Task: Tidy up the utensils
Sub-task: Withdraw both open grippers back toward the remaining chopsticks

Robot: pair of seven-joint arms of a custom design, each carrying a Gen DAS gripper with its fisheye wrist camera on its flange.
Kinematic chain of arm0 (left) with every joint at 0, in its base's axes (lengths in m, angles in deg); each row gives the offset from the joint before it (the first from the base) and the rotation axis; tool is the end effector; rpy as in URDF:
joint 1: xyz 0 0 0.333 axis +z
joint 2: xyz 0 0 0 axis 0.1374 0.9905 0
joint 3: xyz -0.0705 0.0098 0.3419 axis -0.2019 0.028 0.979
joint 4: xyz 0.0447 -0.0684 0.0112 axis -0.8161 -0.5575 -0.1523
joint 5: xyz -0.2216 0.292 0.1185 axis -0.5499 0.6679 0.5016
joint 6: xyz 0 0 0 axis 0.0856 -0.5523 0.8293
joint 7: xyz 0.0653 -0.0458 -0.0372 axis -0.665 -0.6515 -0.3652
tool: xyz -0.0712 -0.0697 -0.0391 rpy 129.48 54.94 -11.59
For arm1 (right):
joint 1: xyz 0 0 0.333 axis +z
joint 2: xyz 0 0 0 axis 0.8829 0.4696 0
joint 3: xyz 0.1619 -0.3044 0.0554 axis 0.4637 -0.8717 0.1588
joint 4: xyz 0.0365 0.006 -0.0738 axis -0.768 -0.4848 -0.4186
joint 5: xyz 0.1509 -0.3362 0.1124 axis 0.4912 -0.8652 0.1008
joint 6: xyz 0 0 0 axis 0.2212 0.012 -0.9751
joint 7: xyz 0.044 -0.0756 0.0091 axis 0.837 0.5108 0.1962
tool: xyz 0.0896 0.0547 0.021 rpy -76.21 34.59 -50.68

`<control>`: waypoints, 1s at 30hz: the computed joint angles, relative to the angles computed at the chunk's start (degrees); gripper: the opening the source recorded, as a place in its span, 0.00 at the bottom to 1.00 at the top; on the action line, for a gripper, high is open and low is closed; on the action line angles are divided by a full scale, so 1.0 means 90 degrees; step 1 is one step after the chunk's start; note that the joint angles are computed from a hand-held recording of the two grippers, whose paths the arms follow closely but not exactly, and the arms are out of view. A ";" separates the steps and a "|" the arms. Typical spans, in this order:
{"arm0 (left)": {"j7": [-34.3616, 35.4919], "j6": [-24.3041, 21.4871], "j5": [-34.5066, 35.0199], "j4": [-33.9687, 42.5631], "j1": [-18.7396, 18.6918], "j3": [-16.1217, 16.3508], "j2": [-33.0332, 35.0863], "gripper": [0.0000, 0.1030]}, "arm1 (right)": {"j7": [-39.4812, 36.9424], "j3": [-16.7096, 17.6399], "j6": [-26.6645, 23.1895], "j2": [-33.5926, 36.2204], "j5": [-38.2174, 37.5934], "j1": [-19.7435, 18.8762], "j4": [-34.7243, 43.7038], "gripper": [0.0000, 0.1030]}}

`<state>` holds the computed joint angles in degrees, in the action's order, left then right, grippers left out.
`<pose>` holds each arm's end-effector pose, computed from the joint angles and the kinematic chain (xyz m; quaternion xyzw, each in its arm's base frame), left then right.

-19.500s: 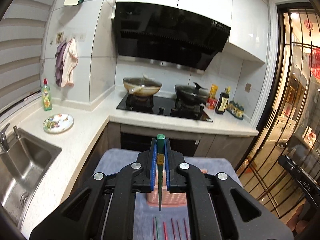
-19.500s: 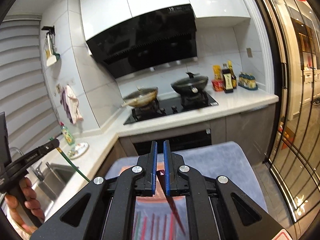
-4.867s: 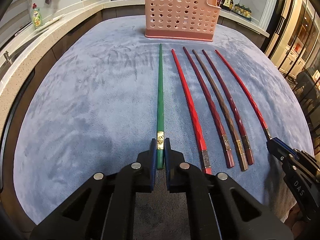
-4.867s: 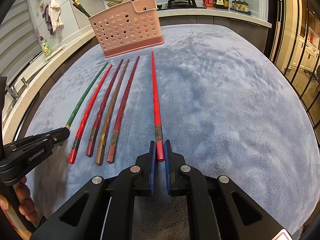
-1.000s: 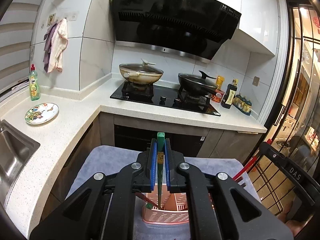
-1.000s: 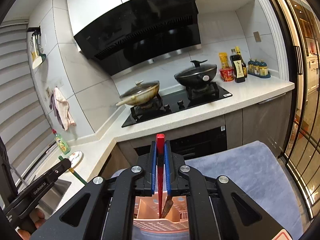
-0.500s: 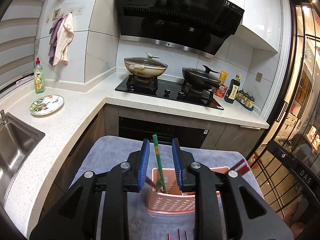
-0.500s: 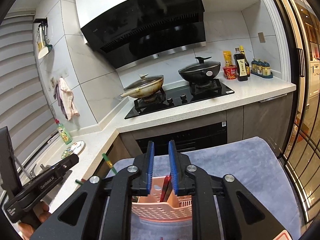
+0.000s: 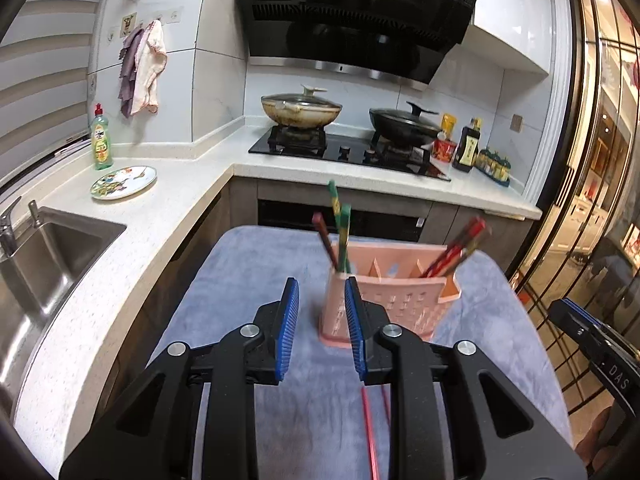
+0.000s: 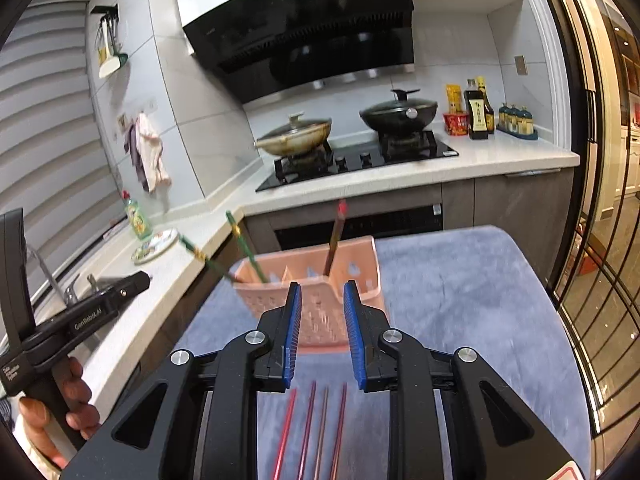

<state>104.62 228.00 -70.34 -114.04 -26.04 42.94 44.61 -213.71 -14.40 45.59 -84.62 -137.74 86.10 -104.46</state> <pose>0.6147 -0.4768 0.6465 -0.4673 0.7394 -0.4411 0.2009 0.4785 0.3222 0.6319 -0.4403 0.7454 -0.3353 0.3714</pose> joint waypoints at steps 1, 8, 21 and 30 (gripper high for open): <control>-0.0060 0.0102 0.0033 -0.0405 0.0000 0.0028 -0.0212 0.22 | 0.0073 0.0031 -0.0011 -0.0067 0.0080 0.0036 -0.0137 0.21; -0.0276 0.0445 -0.0027 -0.2386 0.0226 -0.0175 -0.1172 0.22 | 0.0310 0.0291 -0.0120 -0.0275 0.0711 0.0289 -0.0885 0.21; -0.0271 0.0550 0.0187 -0.4358 0.0491 -0.0570 -0.2037 0.22 | 0.0437 0.0425 -0.0154 0.0095 0.1575 0.0850 -0.1368 0.21; -0.0229 0.0553 0.0208 -0.4915 0.0577 -0.0720 -0.2285 0.32 | 0.0442 0.0325 -0.0078 0.0398 0.1661 0.1029 -0.1280 0.21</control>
<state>102.56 232.98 -68.46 -158.27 -20.85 36.47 24.05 -209.74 -11.47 44.89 -81.04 -122.79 95.36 -115.97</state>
